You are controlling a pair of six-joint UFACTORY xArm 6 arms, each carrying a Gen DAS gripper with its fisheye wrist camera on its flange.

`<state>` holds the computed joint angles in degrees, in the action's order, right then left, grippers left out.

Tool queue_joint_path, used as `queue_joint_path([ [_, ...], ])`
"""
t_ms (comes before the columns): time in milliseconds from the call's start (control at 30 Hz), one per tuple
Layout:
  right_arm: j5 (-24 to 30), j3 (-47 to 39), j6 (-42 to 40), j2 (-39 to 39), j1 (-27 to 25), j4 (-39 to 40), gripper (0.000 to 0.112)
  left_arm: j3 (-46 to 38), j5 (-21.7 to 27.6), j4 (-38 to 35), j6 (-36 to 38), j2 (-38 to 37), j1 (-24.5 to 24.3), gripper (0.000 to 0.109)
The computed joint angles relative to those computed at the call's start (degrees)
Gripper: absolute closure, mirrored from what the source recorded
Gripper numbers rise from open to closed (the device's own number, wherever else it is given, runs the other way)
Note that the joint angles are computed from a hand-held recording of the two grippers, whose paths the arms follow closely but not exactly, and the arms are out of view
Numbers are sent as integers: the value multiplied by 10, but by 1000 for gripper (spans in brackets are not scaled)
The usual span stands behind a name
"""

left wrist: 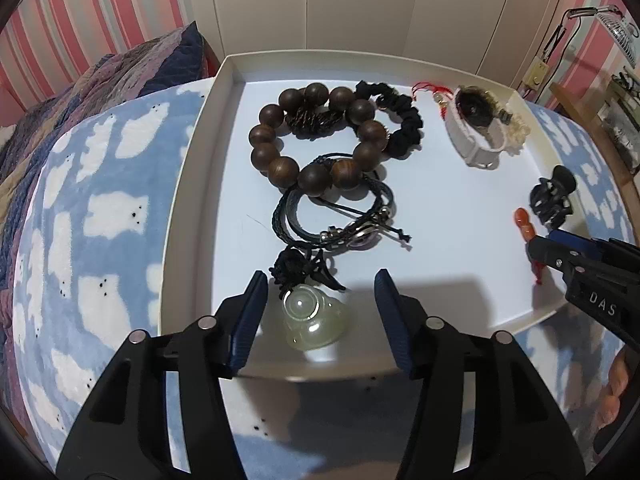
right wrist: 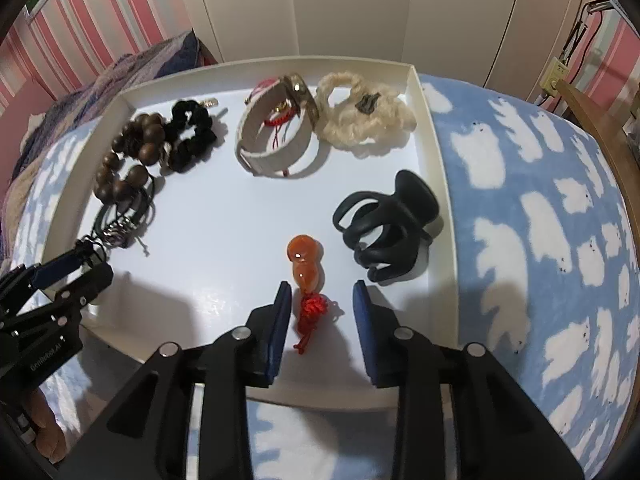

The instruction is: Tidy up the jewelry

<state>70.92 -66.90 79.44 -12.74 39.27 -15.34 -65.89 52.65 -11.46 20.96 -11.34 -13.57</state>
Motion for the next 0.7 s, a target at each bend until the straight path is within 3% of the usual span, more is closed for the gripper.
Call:
queue_joint_path([
  [67,2,2,6,-12,1,-9,68,0,6,-7,6,-10,1,50],
  [233,16,-5,30,-39,12,-37,64,0,1,-19,10,-46,12,31],
  [333,44,-22,67,-49,42,-87,30,17,-19,-30,16,-86,28,10],
  [367,55,-32,78,-46,54,-106,26,26,-23,-44,29,-100,38,9],
  [567,109,-77,135,-32,131,-172,26,78,-12,-91,63,-197,79,9],
  [700,189,-102,191,-19,214,-236,26,130,-29,-101,59,-274,108,9],
])
